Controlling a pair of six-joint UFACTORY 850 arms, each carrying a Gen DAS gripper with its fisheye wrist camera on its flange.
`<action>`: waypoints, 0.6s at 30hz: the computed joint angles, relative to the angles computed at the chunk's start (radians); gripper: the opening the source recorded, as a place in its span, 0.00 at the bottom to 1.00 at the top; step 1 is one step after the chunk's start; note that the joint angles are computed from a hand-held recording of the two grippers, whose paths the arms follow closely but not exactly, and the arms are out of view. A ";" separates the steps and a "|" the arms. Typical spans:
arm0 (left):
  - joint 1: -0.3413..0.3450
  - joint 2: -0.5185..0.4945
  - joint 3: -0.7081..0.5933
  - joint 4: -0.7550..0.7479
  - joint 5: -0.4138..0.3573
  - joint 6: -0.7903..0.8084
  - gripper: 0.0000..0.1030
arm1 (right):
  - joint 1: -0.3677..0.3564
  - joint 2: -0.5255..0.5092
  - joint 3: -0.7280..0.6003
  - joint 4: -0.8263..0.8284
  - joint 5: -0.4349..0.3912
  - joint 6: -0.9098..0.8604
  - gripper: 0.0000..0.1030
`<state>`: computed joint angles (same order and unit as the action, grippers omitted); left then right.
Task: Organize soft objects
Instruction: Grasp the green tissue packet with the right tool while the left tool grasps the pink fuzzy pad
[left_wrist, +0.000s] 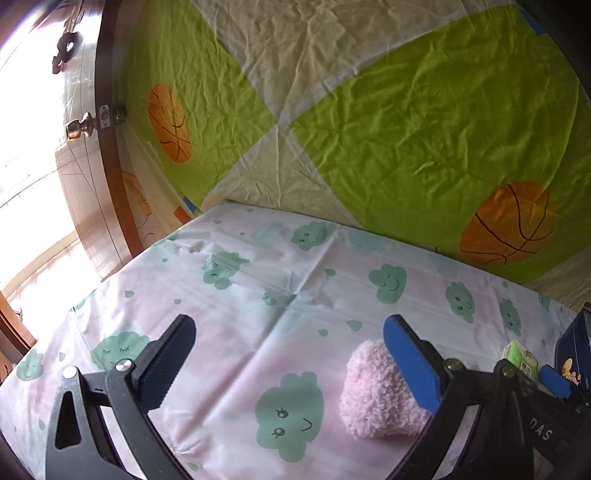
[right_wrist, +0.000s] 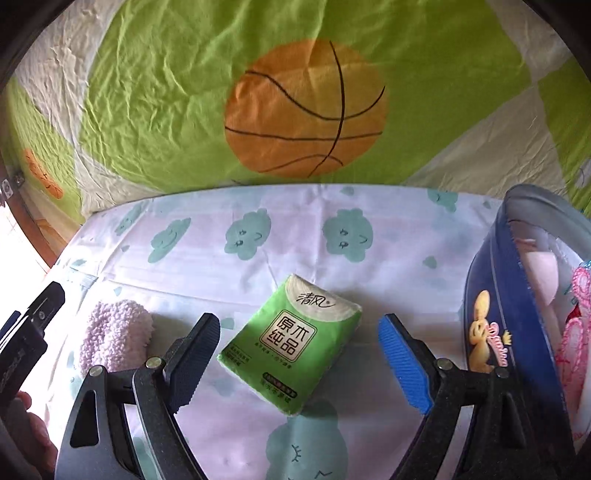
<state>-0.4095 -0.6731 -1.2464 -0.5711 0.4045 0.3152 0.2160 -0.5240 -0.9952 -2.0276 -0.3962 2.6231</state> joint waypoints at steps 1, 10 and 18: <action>-0.002 -0.001 -0.002 0.004 -0.008 0.006 1.00 | -0.005 -0.011 -0.013 0.039 0.027 -0.046 0.85; -0.006 -0.002 -0.013 0.153 -0.088 -0.064 1.00 | -0.004 0.009 0.010 -0.010 0.046 -0.044 0.60; -0.037 -0.021 -0.031 0.282 -0.143 -0.075 1.00 | 0.070 0.173 0.239 -0.189 -0.206 0.104 0.59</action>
